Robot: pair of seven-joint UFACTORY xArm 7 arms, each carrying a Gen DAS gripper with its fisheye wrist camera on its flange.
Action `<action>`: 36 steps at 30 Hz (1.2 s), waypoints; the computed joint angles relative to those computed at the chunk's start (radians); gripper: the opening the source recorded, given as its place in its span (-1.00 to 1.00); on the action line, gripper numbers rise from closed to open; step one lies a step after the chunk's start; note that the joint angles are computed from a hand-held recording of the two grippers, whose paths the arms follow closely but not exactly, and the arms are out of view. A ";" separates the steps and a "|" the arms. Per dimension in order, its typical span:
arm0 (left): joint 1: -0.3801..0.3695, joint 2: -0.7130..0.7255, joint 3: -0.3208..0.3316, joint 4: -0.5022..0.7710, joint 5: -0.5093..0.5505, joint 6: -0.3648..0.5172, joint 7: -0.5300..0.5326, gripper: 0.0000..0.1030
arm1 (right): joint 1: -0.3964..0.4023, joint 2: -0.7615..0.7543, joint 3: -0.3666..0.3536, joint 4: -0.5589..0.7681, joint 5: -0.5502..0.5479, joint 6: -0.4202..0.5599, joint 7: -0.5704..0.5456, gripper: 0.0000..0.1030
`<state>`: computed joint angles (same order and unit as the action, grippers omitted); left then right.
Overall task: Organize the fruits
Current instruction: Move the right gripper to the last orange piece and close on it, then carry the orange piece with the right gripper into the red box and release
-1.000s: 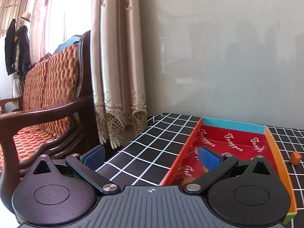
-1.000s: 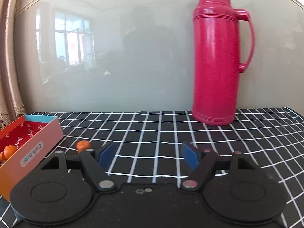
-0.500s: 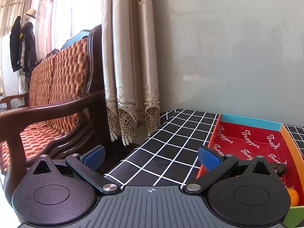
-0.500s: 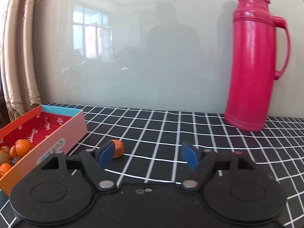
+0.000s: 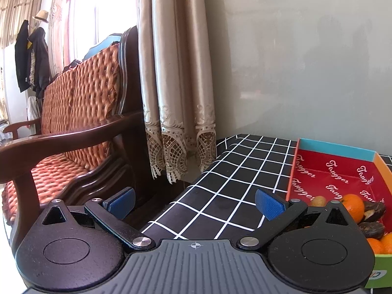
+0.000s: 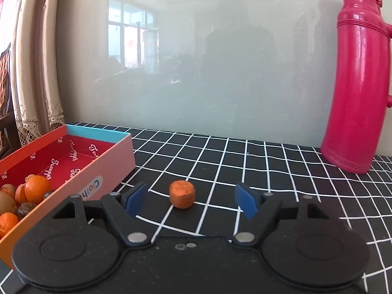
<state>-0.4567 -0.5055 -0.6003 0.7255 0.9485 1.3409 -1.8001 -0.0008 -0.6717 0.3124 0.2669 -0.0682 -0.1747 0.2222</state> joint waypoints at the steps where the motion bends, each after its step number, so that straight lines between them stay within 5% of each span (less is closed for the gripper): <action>1: -0.001 -0.002 0.001 -0.002 -0.001 0.001 0.001 1.00 | -0.010 0.009 0.012 0.009 0.000 0.002 0.002 0.50; 4: -0.005 -0.016 0.011 -0.017 -0.007 -0.004 0.013 1.00 | -0.093 0.030 0.099 0.037 0.004 0.017 0.027 0.50; 9: -0.001 -0.044 0.017 -0.041 -0.025 -0.005 0.028 1.00 | -0.128 0.098 0.131 0.088 -0.013 0.038 0.052 0.41; 13: 0.007 -0.061 0.018 -0.054 -0.036 -0.017 0.041 1.00 | -0.186 0.128 0.186 0.123 -0.031 0.064 0.082 0.12; 20: 0.024 -0.081 0.010 -0.066 -0.040 -0.037 0.056 1.00 | -0.181 0.163 0.167 0.151 -0.089 0.112 0.117 -0.04; 25: 0.035 -0.088 0.004 -0.068 -0.048 -0.046 0.066 1.00 | -0.124 0.195 0.109 0.164 -0.113 0.121 0.120 -0.45; 36: 0.048 -0.111 -0.009 -0.080 -0.057 -0.059 0.074 1.00 | -0.067 0.159 0.061 0.148 -0.139 0.159 0.132 -0.46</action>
